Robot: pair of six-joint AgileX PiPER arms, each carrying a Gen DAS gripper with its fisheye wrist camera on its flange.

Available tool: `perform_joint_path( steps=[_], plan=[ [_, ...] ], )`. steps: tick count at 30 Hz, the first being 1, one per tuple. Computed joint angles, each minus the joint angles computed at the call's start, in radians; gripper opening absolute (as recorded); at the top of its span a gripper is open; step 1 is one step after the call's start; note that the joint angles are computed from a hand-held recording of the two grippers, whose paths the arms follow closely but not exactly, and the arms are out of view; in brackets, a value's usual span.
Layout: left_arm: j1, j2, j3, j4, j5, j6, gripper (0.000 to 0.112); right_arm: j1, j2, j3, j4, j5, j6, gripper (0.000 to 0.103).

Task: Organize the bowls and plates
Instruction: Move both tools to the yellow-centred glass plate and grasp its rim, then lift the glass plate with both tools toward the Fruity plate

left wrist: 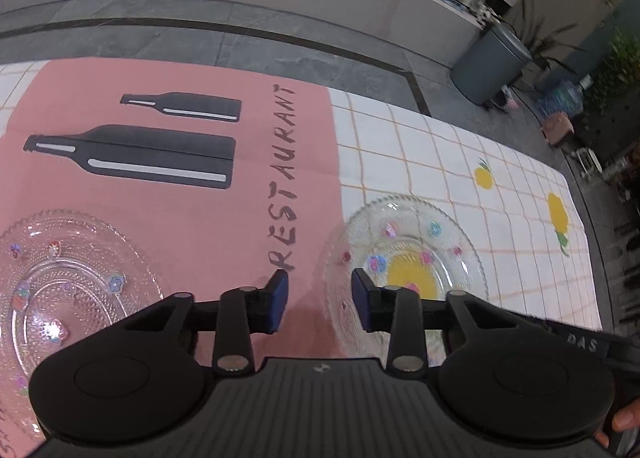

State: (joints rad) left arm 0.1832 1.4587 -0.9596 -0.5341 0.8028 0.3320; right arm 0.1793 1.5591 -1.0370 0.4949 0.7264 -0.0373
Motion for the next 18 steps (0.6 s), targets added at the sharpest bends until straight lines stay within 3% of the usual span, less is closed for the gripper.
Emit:
perform_joint_path(
  steps=[4, 7, 12, 14, 18],
  plan=[
    [0.001, 0.033, -0.001, -0.027, -0.012, -0.003, 0.033, -0.009, 0.011, 0.004, 0.034, -0.015, -0.026, 0.035],
    [-0.012, 0.036, 0.004, -0.025, -0.032, -0.003, 0.029, -0.013, 0.023, -0.003, 0.054, -0.010, -0.039, 0.023],
    [-0.047, 0.038, 0.002, -0.002, -0.047, -0.041, 0.023, -0.029, 0.033, 0.021, 0.147, -0.035, -0.106, 0.016],
    [-0.063, 0.033, 0.008, 0.004, -0.051, -0.046, 0.018, -0.035, 0.033, 0.031, 0.168, -0.044, -0.117, 0.008],
    [-0.091, 0.013, 0.023, 0.050, -0.077, -0.099, 0.017, -0.052, 0.036, 0.037, 0.200, -0.031, -0.124, 0.007]
  ],
)
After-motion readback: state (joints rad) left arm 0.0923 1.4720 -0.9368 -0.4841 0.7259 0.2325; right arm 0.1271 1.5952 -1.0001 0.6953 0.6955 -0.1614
